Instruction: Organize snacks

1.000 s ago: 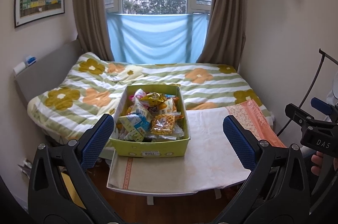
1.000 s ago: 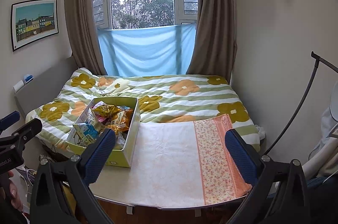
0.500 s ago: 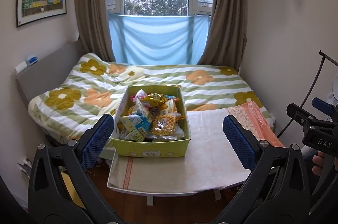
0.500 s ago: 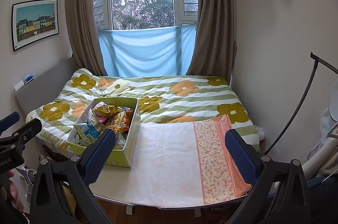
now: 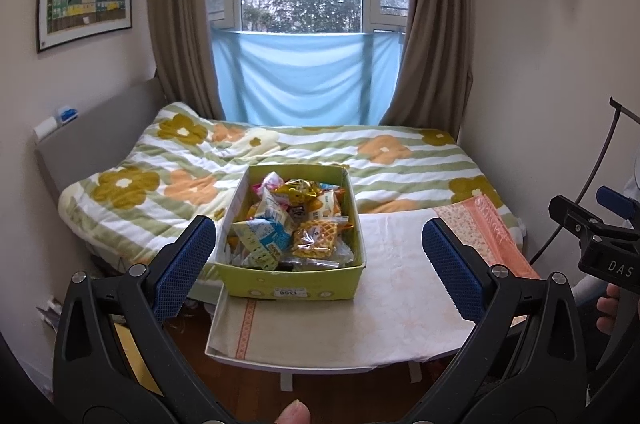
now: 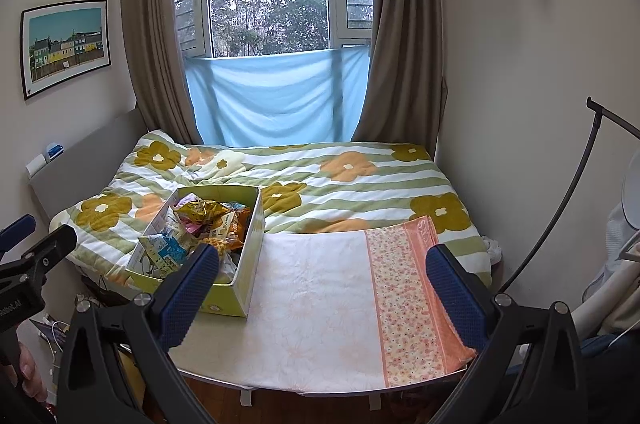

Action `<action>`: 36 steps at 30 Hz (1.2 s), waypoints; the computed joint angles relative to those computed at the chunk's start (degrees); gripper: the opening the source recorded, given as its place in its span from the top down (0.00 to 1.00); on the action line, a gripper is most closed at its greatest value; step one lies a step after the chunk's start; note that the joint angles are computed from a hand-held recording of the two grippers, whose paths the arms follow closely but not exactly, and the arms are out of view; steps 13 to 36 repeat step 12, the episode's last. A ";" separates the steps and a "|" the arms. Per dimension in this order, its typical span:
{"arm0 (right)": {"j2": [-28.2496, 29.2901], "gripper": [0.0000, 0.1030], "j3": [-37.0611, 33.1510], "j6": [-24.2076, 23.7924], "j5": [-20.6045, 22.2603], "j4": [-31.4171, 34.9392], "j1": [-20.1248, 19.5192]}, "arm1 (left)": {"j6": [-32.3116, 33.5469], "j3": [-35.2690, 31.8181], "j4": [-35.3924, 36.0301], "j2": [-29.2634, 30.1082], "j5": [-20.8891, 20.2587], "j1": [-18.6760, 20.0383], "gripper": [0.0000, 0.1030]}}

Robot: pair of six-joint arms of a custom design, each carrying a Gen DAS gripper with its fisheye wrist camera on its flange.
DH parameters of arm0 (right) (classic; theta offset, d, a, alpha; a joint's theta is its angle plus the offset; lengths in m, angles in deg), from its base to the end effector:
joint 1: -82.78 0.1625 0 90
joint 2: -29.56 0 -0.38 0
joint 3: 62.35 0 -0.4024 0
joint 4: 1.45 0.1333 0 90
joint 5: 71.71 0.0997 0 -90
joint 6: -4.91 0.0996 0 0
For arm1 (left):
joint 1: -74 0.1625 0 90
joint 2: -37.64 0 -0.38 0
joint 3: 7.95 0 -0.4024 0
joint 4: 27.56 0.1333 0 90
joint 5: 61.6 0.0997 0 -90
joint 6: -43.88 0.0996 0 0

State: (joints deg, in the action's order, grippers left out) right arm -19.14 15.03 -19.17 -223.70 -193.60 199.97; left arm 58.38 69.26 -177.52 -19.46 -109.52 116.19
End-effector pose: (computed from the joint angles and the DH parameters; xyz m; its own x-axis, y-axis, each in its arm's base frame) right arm 0.3497 -0.5815 0.3371 -0.6814 0.3882 0.6205 -0.4469 0.4507 -0.7728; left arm -0.3904 -0.6238 0.3503 -0.6482 0.3823 -0.6586 0.7552 0.4337 -0.4915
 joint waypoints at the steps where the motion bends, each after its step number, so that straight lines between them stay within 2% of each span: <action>1: -0.04 0.00 0.00 0.25 0.06 0.37 -0.01 | -0.55 -0.36 0.91 0.15 0.66 -0.08 0.00; 7: -0.79 0.00 0.15 0.96 0.06 1.77 -0.15 | -0.87 -0.39 0.11 0.32 2.10 -0.36 0.00; 36: -1.23 0.00 0.26 1.85 0.32 2.97 -0.46 | -1.54 -0.05 0.26 0.24 1.76 -0.42 0.00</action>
